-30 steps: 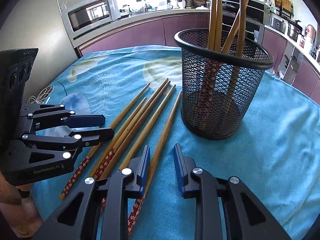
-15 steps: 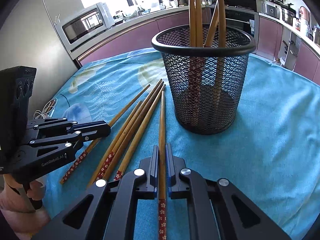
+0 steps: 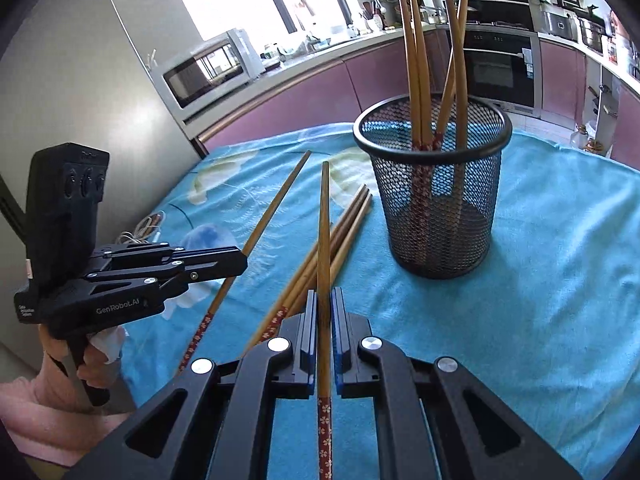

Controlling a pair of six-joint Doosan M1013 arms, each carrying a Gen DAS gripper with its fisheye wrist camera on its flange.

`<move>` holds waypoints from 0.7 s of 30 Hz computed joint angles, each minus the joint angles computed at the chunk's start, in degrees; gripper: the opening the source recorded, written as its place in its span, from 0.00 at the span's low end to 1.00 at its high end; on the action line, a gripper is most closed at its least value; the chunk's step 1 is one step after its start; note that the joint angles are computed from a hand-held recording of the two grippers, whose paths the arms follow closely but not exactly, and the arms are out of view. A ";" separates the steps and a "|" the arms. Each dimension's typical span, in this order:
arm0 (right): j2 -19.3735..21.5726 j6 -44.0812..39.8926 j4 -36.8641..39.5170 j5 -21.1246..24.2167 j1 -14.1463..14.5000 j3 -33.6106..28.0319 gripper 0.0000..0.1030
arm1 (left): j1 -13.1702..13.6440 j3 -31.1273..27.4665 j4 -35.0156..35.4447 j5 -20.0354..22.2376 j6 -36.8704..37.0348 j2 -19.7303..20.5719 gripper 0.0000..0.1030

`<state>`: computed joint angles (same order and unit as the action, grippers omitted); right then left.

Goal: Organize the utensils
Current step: 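Lift the chopstick upright with the right gripper toward the mesh cup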

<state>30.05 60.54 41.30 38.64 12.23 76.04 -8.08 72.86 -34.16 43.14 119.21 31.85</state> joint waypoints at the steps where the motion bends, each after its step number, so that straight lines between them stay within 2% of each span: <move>1: -0.17 -0.95 1.23 0.05 -0.14 0.20 0.06 | 0.19 0.15 -1.23 0.15 0.89 -0.22 0.07; 10: -2.12 -7.46 8.50 -2.01 -1.01 2.26 0.06 | 1.23 1.01 -9.11 0.38 6.89 -1.86 0.07; 21: -3.18 -11.86 13.61 -4.37 -1.75 2.94 0.06 | 1.99 1.55 -14.19 -0.09 10.71 -3.43 0.07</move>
